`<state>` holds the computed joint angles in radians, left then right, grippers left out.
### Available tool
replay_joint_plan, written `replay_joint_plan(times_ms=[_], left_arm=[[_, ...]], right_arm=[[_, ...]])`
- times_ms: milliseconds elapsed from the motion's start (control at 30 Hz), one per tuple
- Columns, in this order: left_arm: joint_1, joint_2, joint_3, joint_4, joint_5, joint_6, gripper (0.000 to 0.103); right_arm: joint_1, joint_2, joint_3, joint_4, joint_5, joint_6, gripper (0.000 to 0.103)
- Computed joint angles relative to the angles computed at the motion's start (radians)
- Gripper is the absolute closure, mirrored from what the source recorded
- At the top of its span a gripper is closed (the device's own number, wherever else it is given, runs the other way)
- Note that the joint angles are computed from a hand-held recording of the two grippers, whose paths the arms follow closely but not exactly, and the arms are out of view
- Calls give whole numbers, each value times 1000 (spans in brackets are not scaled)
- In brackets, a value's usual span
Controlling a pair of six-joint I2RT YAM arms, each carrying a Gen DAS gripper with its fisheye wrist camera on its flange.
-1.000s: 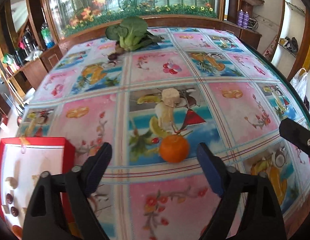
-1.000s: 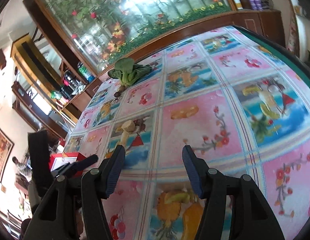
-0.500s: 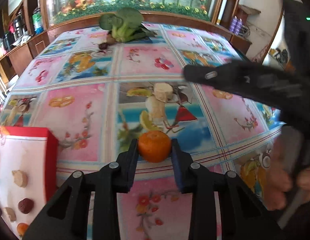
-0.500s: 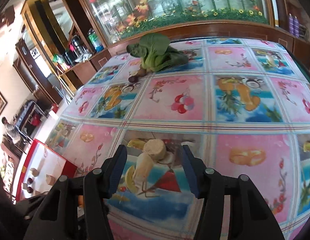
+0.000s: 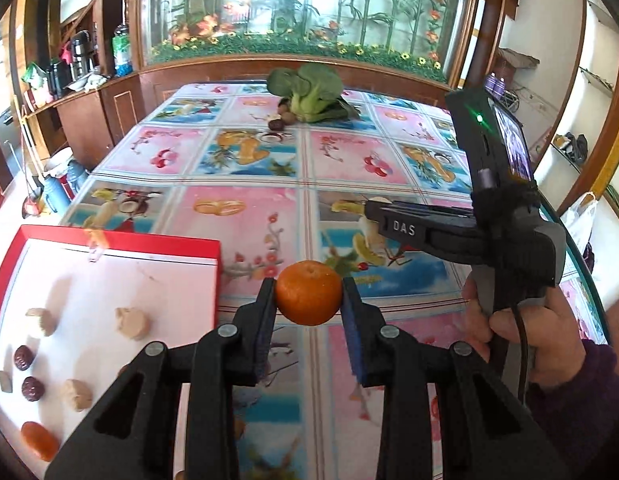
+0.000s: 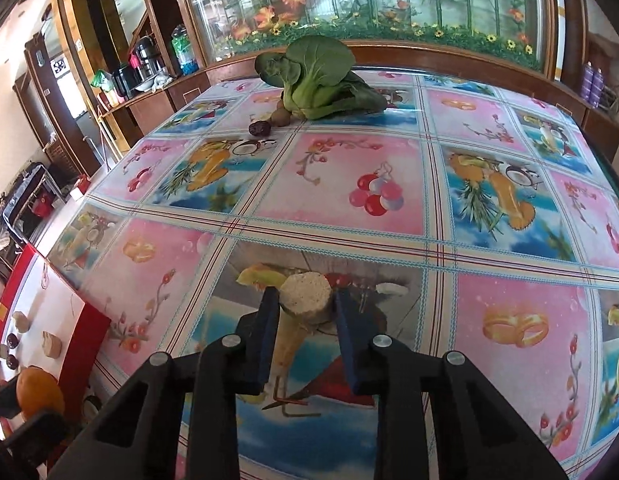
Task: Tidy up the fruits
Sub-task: 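Carry the orange and bread cube to the white tray and open both grippers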
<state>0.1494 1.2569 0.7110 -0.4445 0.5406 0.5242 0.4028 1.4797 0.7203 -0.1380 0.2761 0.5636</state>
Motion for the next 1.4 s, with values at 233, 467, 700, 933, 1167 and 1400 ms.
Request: replay_joint_plan(times_ms=[233,467,700,933,1167,1400], left_arm=[[50,-32,-8,-10,-4,20,69],[259,7,36,-3,47,104,69],[519,170,176,17,99,175,69],[705,293,269,35,129,267,69],[773,396,310,27,114,359,69],[794,441,322,-7,104,414,69]], right_arm=[[57,-120,-41,10,-12,44,76],[266,-192,-44,104,65,121,76],[472,-47,59,185,92,157,77],[610,190,259,165,51,129,76],[664,313,371,100,18,116,76],[673,329,366,88,32,140,76]])
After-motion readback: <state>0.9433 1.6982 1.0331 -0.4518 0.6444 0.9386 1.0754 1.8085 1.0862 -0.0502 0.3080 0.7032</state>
